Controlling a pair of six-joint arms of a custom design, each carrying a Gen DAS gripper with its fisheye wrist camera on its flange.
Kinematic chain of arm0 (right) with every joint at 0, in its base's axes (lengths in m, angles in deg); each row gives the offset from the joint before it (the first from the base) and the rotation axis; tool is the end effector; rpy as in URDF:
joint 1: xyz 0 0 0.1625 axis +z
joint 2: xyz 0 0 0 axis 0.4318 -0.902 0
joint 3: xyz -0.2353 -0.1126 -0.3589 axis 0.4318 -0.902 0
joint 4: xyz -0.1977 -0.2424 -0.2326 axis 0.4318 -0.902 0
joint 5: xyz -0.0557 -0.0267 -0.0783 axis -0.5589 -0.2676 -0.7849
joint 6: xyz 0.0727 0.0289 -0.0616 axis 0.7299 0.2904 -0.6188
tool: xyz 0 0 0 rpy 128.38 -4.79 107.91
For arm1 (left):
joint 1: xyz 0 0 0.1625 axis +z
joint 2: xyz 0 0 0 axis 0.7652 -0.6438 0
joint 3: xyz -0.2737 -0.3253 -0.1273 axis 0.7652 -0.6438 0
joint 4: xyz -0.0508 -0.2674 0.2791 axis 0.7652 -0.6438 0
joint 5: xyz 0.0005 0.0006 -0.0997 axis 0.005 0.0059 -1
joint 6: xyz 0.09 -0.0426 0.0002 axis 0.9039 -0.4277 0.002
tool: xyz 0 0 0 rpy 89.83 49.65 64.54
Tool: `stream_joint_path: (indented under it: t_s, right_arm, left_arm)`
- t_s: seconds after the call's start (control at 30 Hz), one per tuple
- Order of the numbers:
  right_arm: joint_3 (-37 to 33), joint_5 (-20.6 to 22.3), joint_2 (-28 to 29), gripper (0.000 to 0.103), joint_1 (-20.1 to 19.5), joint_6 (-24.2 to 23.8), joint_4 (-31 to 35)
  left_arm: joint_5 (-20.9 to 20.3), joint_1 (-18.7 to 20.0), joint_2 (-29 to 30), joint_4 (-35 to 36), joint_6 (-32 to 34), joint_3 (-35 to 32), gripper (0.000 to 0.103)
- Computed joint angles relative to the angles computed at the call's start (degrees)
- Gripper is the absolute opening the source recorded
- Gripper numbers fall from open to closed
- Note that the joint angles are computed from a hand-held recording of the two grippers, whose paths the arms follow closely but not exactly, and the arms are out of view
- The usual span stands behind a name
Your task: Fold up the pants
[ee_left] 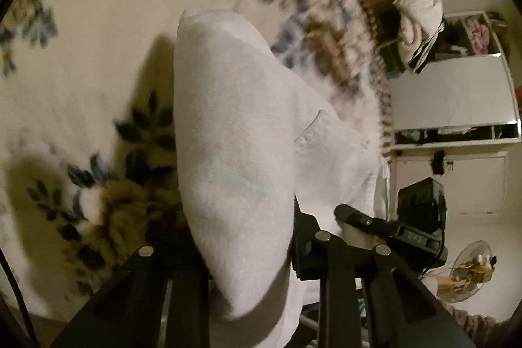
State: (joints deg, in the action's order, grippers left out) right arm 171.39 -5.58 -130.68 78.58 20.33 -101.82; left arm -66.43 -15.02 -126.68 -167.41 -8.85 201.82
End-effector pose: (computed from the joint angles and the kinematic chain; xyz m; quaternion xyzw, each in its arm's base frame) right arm 0.1934 -0.2395 0.1515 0.1291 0.9880 -0.0842 0.0096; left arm -0.1459 -0.2829 0.3265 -0.0346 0.9963 -0.0732 0.0285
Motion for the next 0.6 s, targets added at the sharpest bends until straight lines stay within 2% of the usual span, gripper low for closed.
stream_joint_path:
  t_s: [0.1,0.17,0.27,0.43,0.6]
  right_arm:
    - [-5.3,0.1,-7.1,0.031,4.4,2.8,10.7]
    - [-10.4,-0.1,-9.0,0.031,7.3,4.0,17.4]
    - [-20.3,-0.8,-9.1,0.031,11.0,5.5,26.5]
    - [-38.8,-3.2,-2.1,0.031,14.6,5.4,36.0]
    - [-62.2,-4.3,12.5,0.031,15.2,2.8,42.2]
  left_arm:
    - [1.6,-1.9,0.8,3.4,-2.0,-5.2,0.021]
    - [3.6,-3.3,2.6,6.0,-2.1,-10.0,0.021]
    - [5.4,-2.6,7.0,6.6,-0.2,-17.5,0.021]
    - [7.9,3.0,16.8,6.2,8.3,-32.4,0.022]
    - [7.5,12.1,28.3,7.0,19.7,-51.0,0.022]
